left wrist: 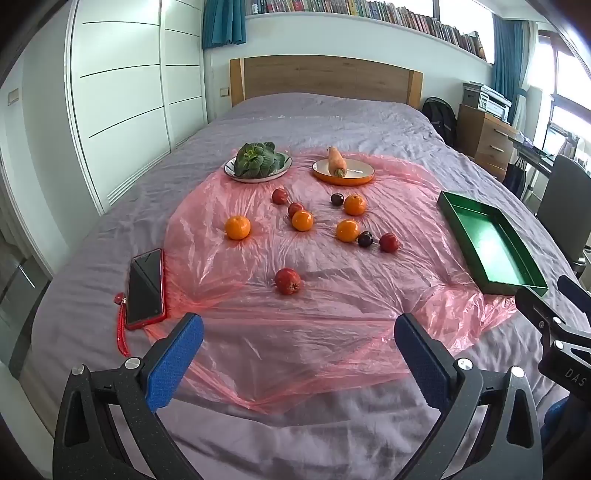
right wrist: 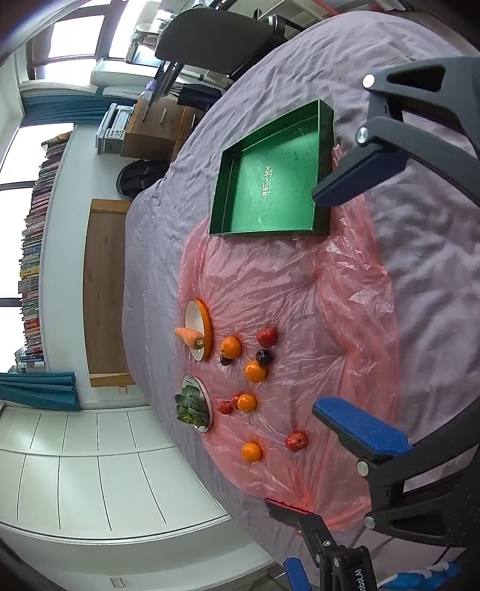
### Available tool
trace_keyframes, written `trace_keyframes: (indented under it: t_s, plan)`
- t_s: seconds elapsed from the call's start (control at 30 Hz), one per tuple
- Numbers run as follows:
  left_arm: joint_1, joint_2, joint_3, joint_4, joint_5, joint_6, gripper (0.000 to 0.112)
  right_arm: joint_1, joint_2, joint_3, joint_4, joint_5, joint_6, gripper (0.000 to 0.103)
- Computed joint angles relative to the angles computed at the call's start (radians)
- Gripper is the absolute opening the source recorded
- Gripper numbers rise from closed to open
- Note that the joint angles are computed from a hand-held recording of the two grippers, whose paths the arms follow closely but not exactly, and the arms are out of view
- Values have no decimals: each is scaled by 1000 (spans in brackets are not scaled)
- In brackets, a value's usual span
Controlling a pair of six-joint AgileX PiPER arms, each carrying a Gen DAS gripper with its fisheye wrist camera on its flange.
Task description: Organize fruits
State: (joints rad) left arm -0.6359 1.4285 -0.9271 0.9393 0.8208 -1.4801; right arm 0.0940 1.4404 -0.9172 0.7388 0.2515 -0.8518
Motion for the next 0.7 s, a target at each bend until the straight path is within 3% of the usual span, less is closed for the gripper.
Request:
trace_keyframes:
  t_s: [0.07, 0.33, 0.47, 0.7]
  plan:
    - [-4, 0, 1, -1, 2, -5, 102, 0, 4, -12, -70, 17, 71, 103]
    - [-39, 6, 18, 13, 13, -53, 102, -26, 35, -16, 38, 19, -36, 103]
    - [33, 31, 6, -18, -51, 12, 102, -44, 45, -21, 83, 37, -77, 103]
    - [17, 60, -19, -6, -29, -7, 102, -48, 56, -22, 89, 50, -81, 103]
